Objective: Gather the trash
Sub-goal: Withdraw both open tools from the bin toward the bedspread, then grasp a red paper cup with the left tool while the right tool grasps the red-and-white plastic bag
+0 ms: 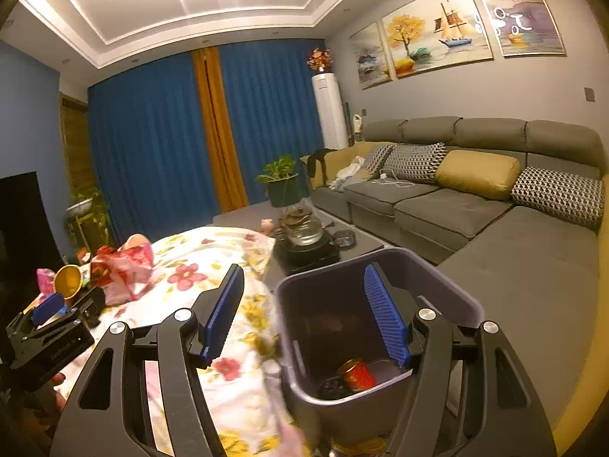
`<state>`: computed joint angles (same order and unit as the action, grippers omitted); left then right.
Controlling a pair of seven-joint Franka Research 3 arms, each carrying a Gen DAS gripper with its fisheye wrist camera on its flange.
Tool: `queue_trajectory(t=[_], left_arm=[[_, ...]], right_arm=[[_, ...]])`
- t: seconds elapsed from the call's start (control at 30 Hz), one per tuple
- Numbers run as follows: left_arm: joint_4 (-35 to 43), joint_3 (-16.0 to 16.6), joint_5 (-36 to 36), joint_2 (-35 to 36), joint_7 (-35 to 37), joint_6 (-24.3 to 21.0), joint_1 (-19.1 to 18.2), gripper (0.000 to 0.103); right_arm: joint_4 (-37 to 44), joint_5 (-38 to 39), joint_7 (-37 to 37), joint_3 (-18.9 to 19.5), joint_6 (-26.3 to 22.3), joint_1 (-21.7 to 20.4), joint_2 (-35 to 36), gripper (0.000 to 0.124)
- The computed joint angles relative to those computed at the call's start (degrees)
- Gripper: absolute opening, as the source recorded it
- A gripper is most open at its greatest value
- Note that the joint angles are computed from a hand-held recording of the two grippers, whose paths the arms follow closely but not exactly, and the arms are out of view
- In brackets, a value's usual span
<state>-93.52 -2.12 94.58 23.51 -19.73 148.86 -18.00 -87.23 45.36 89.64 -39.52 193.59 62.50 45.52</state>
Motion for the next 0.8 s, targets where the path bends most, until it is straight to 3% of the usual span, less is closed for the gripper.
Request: queue_trajectory(t=[0.17,0.43,0.67,0.8], left_arm=[[-6.50,-0.14,0.88,-5.05,-2.50,-2.54,1.37,0.088],[-13.85,-1.90,1.85,-10.71,-4.88,-7.39,4.96,0.088],[-16.65,-2.53,0.90,-12.70,-5.12,-9.36,8.47,0.088],[-16.65,-2.31,0.74,-12.57,-5.78,-9.29,10.03,0.088]], right_arm=[[2.33,-1.19,2.05,-1.39,-1.93,1.74,1.87,0.065],[8.50,-8.48,7.65,0.03,-4.70,0.72,4.79,0.065],[19.91,-15.57,12.27,3.47,-9.47,-3.61,9.68,0.065],[31.39,-19.70,15.78,4.45,-14.37,-7.12,15.11,0.065]])
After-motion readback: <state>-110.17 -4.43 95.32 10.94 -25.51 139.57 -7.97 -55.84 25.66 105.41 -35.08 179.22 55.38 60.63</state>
